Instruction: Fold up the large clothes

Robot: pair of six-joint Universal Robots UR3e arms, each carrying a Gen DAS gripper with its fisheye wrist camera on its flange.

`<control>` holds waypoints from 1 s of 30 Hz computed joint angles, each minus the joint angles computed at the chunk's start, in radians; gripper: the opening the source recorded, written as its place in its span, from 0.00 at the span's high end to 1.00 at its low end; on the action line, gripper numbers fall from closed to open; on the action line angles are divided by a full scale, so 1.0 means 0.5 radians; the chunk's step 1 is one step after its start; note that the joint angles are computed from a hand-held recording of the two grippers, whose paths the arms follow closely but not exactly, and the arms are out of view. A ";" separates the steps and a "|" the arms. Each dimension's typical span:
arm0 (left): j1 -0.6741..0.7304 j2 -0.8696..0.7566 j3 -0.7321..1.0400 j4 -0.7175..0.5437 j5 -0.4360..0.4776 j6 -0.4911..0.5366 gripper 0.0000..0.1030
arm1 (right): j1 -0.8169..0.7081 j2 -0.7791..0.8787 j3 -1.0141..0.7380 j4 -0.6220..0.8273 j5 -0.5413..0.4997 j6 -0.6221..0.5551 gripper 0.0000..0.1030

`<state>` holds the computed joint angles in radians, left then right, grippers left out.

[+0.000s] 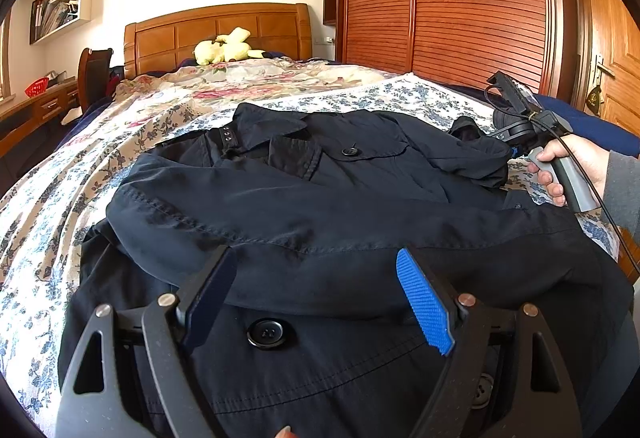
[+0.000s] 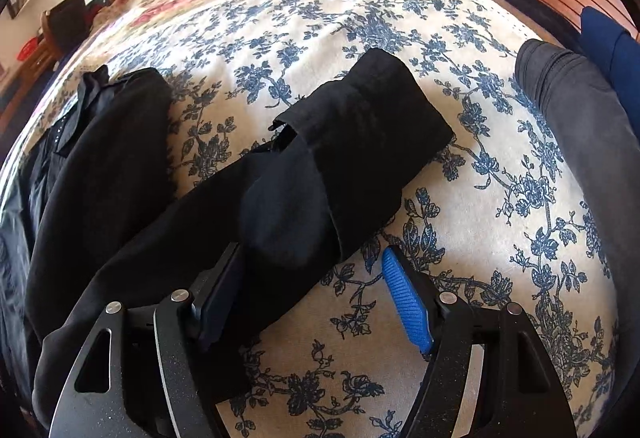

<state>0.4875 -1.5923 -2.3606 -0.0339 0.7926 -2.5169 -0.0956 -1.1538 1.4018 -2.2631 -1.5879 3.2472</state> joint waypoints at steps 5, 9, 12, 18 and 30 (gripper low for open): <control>-0.002 0.000 0.001 0.000 0.001 0.000 0.20 | 0.027 0.033 -0.031 -0.015 -0.032 -0.030 0.37; -0.010 0.007 -0.008 0.010 0.029 0.011 0.20 | -0.016 -0.042 0.107 -0.145 0.207 -0.123 0.90; 0.001 0.063 -0.027 -0.032 0.036 0.042 0.20 | 0.032 -0.073 0.129 -0.193 0.156 -0.167 0.95; 0.139 0.321 -0.116 -0.291 -0.051 0.195 0.20 | 0.100 -0.267 0.115 -0.276 0.138 -0.152 0.97; 0.621 0.946 -0.112 -1.270 -0.326 0.618 0.20 | 0.631 -0.294 -0.540 -0.097 0.110 -0.239 0.98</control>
<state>0.7983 -1.1192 -2.4168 -0.6689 0.6298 -2.2077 0.2198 -1.3006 1.1321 -2.3116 -1.5331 3.1276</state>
